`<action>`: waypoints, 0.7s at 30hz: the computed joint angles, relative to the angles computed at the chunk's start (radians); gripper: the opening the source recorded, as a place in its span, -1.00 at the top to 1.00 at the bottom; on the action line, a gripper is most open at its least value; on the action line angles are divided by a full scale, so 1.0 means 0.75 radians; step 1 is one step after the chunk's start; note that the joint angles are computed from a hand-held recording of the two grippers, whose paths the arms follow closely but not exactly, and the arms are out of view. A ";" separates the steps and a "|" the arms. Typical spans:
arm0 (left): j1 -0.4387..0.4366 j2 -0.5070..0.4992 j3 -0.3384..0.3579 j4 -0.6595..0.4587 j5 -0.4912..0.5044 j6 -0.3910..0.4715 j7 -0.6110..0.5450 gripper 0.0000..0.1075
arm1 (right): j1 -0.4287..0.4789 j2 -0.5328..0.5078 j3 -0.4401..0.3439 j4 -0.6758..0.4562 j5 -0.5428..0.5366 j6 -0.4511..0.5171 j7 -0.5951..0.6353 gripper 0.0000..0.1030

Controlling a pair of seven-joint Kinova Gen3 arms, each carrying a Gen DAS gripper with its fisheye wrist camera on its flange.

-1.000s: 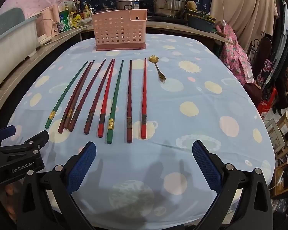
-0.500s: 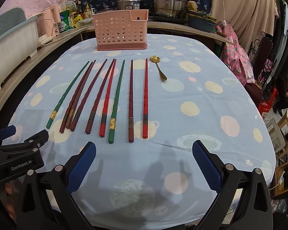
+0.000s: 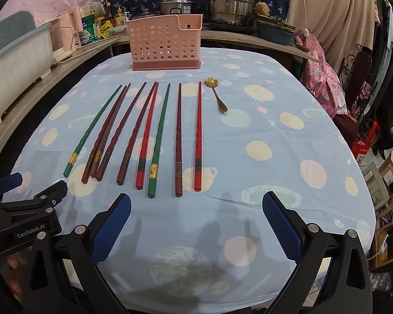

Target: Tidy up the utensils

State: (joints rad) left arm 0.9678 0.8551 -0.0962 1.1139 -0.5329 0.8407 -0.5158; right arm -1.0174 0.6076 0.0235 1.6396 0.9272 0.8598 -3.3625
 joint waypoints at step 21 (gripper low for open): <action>0.010 -0.004 -0.002 0.000 -0.004 -0.004 0.020 -0.78 | 0.001 -0.021 -0.001 0.040 0.035 -0.012 -0.064 -0.87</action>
State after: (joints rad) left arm 0.9750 0.8521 -0.0978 1.1138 -0.5361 0.8376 -0.5005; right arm -1.0164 0.5921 0.0228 1.6697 0.9538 0.8508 -3.4105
